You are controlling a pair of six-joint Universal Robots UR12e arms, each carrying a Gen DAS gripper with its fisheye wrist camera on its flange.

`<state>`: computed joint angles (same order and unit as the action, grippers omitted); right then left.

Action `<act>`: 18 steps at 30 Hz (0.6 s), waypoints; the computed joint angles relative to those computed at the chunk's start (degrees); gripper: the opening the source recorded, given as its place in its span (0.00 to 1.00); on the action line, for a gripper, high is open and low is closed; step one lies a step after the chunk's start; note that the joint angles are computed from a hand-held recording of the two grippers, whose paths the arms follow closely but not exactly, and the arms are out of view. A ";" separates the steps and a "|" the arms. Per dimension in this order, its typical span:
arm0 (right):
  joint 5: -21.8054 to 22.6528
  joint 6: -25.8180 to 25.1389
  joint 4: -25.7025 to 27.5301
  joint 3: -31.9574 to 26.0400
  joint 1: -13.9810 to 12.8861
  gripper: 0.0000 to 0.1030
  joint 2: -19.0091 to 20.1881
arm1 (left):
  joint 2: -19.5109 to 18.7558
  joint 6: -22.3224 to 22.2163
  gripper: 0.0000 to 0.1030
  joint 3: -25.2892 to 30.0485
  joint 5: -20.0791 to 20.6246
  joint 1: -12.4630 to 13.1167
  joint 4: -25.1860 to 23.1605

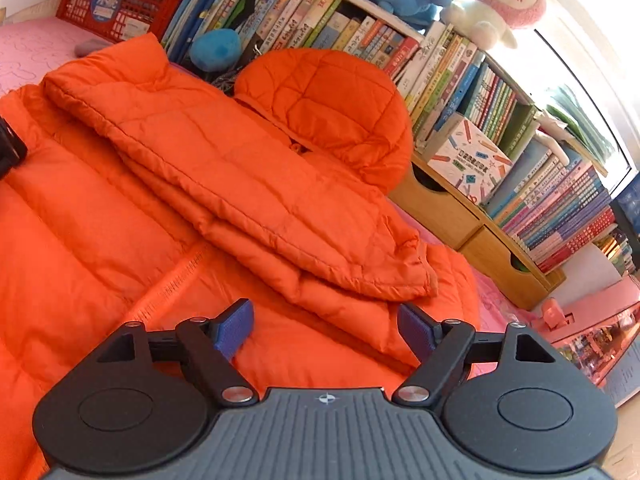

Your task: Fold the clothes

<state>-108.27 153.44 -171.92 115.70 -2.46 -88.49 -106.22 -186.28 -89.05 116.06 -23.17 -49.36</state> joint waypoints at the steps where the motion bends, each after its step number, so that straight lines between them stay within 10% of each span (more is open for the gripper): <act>1: -1.04 0.67 1.00 0.65 -0.70 0.79 -0.84 | 0.48 -0.93 0.99 -0.38 0.27 0.19 -0.89; 9: -11.03 10.61 16.50 1.07 -5.31 0.81 -6.49 | 2.60 -8.54 0.99 2.60 -4.66 1.20 -14.38; 13: 2.62 16.38 29.34 -1.45 -8.19 0.82 -11.16 | 3.57 -11.25 0.99 5.14 -15.62 1.83 -21.35; 18: 21.38 24.78 47.49 -7.27 -11.18 0.86 -12.32 | 2.85 -12.98 0.99 9.17 -19.18 0.46 -28.53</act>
